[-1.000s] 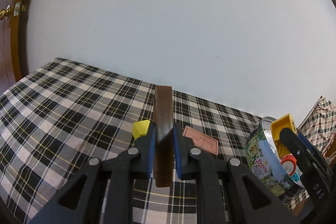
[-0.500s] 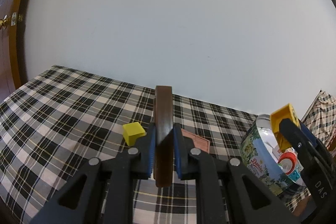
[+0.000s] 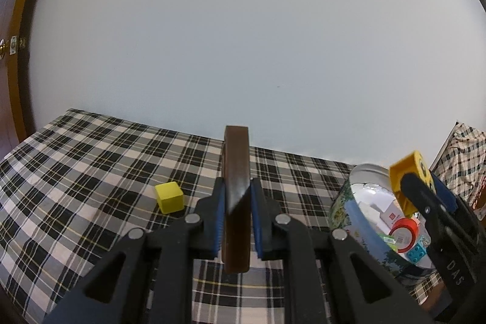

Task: Organize rigid objects
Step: 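Lift the face block and brown stick up off the table, then carry the face block and brown stick over the tin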

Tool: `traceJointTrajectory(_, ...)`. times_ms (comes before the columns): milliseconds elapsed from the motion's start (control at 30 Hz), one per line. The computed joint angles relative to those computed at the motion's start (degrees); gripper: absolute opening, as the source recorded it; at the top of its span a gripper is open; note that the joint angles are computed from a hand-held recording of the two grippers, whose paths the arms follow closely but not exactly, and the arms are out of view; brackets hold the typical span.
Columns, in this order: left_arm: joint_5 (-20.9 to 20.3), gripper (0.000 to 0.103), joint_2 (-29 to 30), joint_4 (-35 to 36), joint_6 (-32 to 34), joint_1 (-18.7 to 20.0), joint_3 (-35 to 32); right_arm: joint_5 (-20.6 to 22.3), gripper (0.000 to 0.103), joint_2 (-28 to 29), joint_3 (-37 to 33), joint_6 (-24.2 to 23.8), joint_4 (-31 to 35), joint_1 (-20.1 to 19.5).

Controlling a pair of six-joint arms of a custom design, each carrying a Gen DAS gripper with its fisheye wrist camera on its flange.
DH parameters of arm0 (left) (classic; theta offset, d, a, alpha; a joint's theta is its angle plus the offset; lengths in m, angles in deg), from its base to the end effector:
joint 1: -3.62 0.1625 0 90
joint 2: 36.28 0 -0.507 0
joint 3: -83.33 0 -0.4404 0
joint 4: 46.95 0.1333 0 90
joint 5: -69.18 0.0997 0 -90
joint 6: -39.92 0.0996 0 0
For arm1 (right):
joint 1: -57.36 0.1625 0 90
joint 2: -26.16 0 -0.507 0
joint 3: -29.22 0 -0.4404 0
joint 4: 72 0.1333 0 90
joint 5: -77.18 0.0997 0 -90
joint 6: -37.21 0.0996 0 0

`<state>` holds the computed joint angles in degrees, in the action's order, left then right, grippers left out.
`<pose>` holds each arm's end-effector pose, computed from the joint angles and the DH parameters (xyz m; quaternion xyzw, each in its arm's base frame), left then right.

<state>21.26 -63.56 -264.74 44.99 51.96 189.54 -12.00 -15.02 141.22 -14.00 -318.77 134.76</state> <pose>-0.2869 -0.6234 -0.0109 0.2007 0.8390 -0.4691 0.1892 -0.0065 -0.6468 0.1728 0.2465 -0.6889 0.5814 0.3558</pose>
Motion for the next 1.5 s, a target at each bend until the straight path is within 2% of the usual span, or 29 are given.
traceJointTrajectory(167, -0.28, 0.014, 0.89, -0.04, 0.21, -1.2, -0.67, 1.53, 0.053, -1.2, 1.36, -1.2, -2.93, -1.72)
traceJointTrajectory(833, -5.3, 0.014, 3.85, 2.18, 1.06, -5.6, -4.21, 5.02, 0.053, -7.43, 4.15, 4.73, -6.86, -6.75)
traceJointTrajectory(1133, -7.15, 0.014, 6.44, 5.27, 2.17, -7.02, -7.99, 4.59, 0.053, -11.0, 4.22, 9.78, -7.65, -9.43)
traceJointTrajectory(1333, -8.48, 0.014, 8.34, 8.36, 1.97, -7.84, -10.81, 3.16, 0.053, -13.73, 3.2, 14.32, -4.25, -10.87)
traceJointTrajectory(1500, -9.08, 0.014, 10.09, 11.44, 2.26, -8.55, -13.41, 0.8, 0.053, -14.29, 1.62, 14.12, -2.46, -11.05)
